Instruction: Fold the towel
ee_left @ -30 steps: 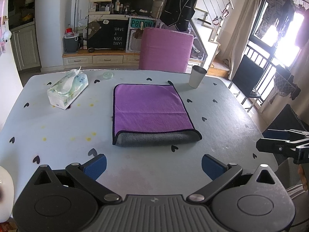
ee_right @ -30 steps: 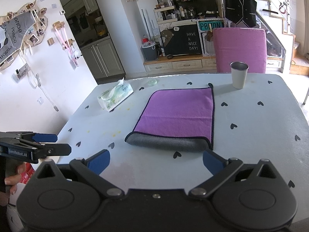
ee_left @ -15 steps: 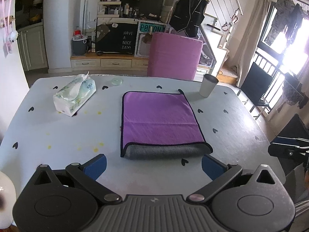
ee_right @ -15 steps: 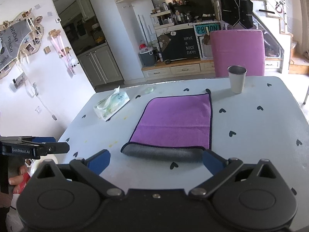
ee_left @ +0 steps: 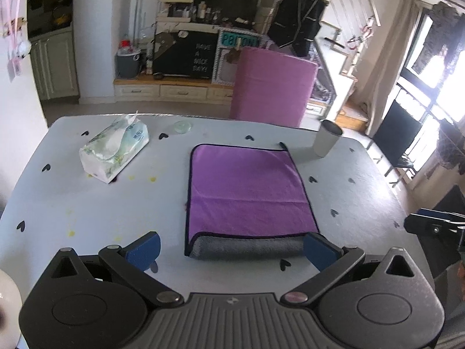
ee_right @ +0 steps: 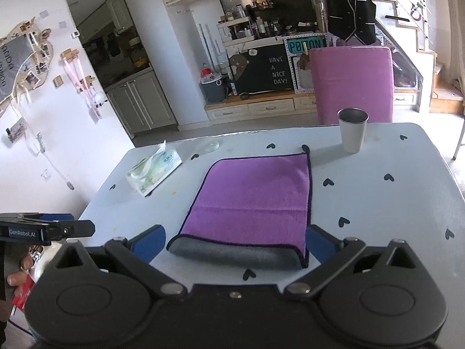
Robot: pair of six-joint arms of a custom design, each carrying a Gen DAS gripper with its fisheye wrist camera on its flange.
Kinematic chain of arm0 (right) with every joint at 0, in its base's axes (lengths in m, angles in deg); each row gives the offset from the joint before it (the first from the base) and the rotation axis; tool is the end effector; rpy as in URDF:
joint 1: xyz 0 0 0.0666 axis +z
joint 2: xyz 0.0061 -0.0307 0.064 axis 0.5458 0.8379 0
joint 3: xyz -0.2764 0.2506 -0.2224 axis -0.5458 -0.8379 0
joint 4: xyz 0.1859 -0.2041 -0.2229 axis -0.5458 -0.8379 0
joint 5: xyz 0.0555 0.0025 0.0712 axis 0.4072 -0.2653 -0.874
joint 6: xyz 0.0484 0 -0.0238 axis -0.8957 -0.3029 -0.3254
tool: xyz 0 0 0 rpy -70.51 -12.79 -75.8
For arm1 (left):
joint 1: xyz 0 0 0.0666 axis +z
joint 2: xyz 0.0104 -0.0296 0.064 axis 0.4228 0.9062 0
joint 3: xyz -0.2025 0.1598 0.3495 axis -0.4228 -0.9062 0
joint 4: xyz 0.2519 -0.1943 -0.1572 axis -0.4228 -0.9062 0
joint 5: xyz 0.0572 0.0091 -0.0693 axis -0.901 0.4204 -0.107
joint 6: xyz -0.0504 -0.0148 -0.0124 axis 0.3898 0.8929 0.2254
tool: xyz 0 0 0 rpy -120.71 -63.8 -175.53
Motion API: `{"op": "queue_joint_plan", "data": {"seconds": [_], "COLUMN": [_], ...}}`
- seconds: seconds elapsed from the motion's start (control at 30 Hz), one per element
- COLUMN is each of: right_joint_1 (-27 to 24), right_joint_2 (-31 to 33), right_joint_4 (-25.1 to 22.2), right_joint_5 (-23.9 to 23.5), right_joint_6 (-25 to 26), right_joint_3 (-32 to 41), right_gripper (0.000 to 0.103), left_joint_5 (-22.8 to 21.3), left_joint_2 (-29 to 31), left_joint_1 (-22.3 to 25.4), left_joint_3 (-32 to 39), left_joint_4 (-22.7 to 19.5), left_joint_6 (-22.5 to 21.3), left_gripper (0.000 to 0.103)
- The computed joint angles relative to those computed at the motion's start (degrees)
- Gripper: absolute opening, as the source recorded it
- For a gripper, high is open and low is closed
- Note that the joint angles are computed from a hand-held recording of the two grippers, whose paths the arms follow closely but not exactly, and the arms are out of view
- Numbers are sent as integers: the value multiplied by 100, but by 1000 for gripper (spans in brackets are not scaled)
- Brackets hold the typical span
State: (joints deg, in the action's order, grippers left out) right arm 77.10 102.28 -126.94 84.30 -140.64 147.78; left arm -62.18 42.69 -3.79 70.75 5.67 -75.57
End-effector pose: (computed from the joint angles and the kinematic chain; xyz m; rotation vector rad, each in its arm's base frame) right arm 0.2248 0.1872 0.4907 0.5537 2.1980 0.1459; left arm 0.4263 -0.2451 0.4816 0.7725 2.3522 -0.5172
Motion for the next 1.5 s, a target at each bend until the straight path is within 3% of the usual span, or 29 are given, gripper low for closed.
{"op": "queue_joint_plan", "data": {"seconds": [0.4,0.67,0.87,1.1,1.23,1.5], "right_joint_1": [-1201,-1838,-2130,-2332,-2407,-2583], "right_joint_2": [231,544,870,1151,1231,1357], "right_joint_4": [741,1253,1405,1646,1822,2173], "right_joint_5": [-739,-1323,-1479,-1729,-1835,-2253], "right_joint_6": [738,898,925,1368,1373,1283], "right_joint_3": [-403,-674,-779,-983,-1173,-1449], "right_gripper": [102,102,102,103,103,102], "left_joint_5": [-305,-467,-514,-550,-686,-674], "left_joint_2": [878,1475,1882,2205,2366,2660], "left_joint_1": [-71,-209,-320,-431,-460,-396], "left_joint_3": [701,1145,1419,1524,1532,1673], "left_joint_4": [-131,-385,-528,-566,-563,-878], "left_joint_6": [317,297,225,-67,-319,-289], "left_gripper": [103,103,103,103,103,103]}}
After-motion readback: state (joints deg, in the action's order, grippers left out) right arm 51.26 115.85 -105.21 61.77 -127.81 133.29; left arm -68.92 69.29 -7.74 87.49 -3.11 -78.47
